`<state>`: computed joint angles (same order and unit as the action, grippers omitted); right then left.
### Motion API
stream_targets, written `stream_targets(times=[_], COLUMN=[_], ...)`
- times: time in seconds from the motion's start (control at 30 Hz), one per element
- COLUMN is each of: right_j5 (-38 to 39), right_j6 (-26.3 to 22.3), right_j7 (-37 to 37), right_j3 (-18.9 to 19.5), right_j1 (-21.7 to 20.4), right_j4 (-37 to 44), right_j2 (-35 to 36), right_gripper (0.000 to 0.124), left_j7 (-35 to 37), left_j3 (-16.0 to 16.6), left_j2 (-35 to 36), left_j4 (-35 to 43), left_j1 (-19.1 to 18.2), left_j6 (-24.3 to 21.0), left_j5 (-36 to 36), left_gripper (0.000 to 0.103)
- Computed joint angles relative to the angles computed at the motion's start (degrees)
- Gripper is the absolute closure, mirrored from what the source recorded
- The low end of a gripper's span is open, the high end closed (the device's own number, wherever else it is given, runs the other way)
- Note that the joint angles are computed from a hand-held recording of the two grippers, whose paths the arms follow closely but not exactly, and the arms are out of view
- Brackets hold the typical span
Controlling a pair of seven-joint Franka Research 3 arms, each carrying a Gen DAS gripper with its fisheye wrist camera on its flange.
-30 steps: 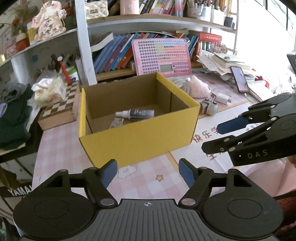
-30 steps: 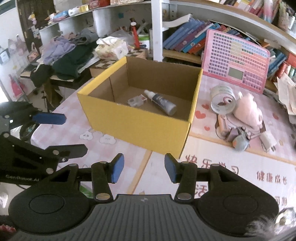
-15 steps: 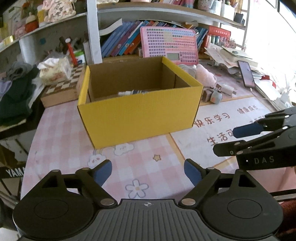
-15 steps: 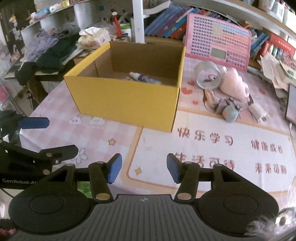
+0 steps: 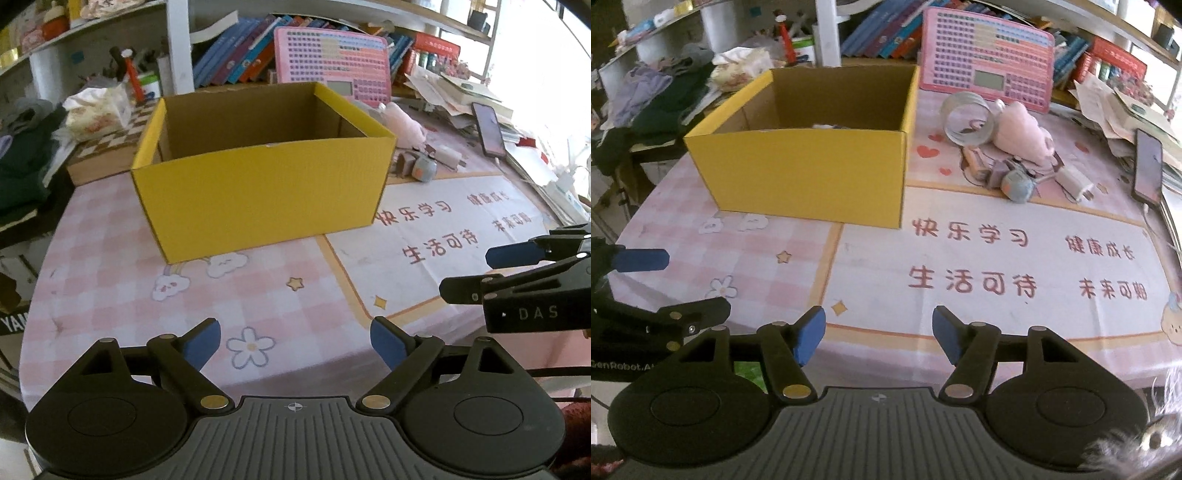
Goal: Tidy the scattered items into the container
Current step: 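Withdraw both open tools from the box back toward the remaining items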
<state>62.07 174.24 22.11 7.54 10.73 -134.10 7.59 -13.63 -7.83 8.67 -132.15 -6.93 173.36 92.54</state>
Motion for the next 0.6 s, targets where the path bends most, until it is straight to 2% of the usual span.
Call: stream_targets(times=[0.4, 0.6], right_j5=[1.2, -1.9], right_j6=[2.3, 2.0], right_j7=[-1.2, 1.5], right_j3=[-0.1, -0.9], right_j1=[-1.2, -2.1], right_j4=[-0.3, 0.2], right_j2=[0.2, 0.8], right_gripper=[0.056, 0.056], left_j7=[4.0, 7.2], left_j3=[0.1, 0.4], left_j2=[2.9, 5.2], left_j4=[2.9, 5.5], left_j1=[-1.3, -2.6], left_j6=[1.7, 2.6], left_j5=[-2.4, -4.6], left_gripper=[0.013, 0.013])
